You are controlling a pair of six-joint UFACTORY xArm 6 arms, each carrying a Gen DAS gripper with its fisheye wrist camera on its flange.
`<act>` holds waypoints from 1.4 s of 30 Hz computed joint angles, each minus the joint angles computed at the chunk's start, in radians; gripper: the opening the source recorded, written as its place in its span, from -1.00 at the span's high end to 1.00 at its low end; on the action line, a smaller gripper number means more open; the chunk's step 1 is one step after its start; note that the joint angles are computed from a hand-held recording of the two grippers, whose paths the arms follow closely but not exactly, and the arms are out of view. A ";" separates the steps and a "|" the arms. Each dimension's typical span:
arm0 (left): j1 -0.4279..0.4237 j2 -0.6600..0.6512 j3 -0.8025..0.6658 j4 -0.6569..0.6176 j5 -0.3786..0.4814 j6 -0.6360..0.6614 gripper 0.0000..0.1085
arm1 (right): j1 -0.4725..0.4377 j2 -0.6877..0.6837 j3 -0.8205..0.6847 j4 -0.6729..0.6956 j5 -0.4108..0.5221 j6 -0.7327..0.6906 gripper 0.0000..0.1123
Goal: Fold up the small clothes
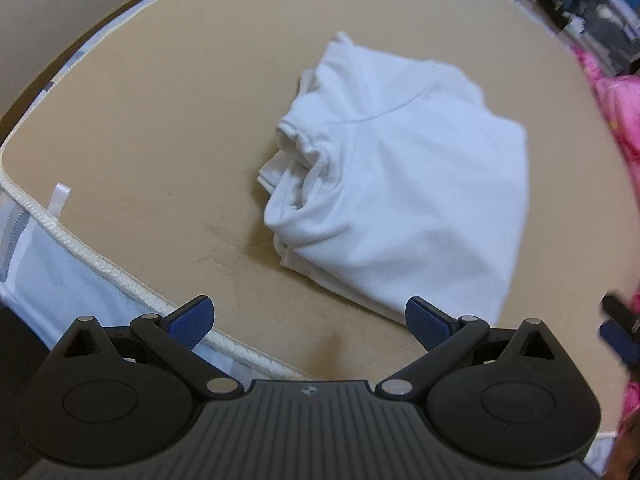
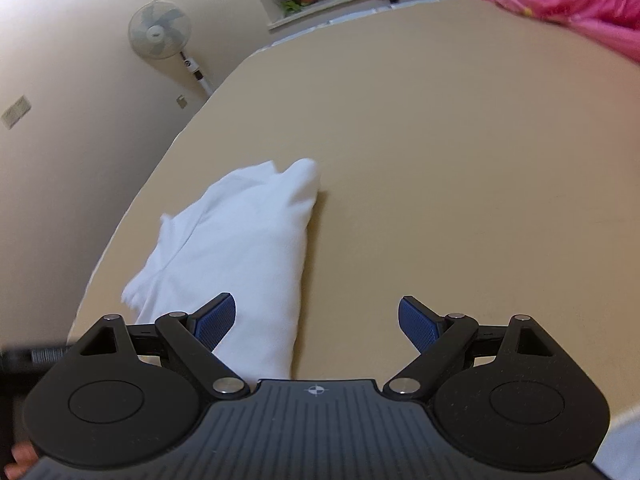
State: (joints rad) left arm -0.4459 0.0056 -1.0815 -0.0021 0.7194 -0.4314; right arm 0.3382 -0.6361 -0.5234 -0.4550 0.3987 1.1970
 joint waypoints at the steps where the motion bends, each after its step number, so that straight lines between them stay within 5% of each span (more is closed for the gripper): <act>1: 0.000 0.018 -0.005 -0.008 -0.011 0.011 -0.88 | -0.038 0.036 -0.006 0.086 -0.037 -0.088 -0.59; 6: 0.015 0.124 -0.056 -0.146 -0.012 0.051 -0.88 | -0.168 0.273 -0.136 0.380 -0.112 -0.404 -0.61; 9: 0.030 0.160 -0.069 -0.226 -0.035 0.046 -0.88 | -0.187 0.433 -0.232 0.685 -0.183 -0.653 -0.62; 15: 0.049 0.189 -0.074 -0.245 -0.083 0.027 -0.88 | -0.208 0.732 -0.541 1.229 -0.027 -1.123 -0.62; 21: 0.082 0.190 -0.059 -0.341 -0.132 0.054 -0.88 | -0.218 0.939 -0.800 1.431 0.120 -1.349 -0.72; 24: 0.098 0.176 -0.031 -0.397 -0.172 0.070 -0.80 | -0.214 1.034 -0.941 1.388 0.232 -1.384 -0.79; 25: 0.104 0.165 -0.015 -0.365 -0.193 0.024 -0.53 | -0.208 1.061 -0.983 1.350 0.255 -1.381 -0.78; 27: 0.119 0.151 -0.002 -0.385 -0.194 0.017 -0.14 | -0.201 1.088 -1.030 1.316 0.277 -1.377 -0.09; 28: 0.121 0.142 0.003 -0.458 -0.202 0.067 0.42 | -0.205 1.103 -1.059 1.306 0.316 -1.365 0.36; 31: 0.124 0.143 -0.018 -0.453 -0.173 0.091 0.49 | -0.205 1.098 -1.073 1.264 0.356 -1.312 0.60; 37: 0.129 0.171 -0.079 -0.406 -0.114 0.142 0.59 | -0.155 0.954 -0.968 1.214 0.266 -1.318 0.68; 40: 0.110 0.279 -0.263 -0.273 -0.011 0.182 0.60 | -0.145 0.857 -0.874 1.222 0.190 -1.309 0.69; 42: 0.080 0.421 -0.473 -0.213 0.035 0.305 0.60 | -0.134 0.734 -0.699 1.231 0.031 -1.232 0.69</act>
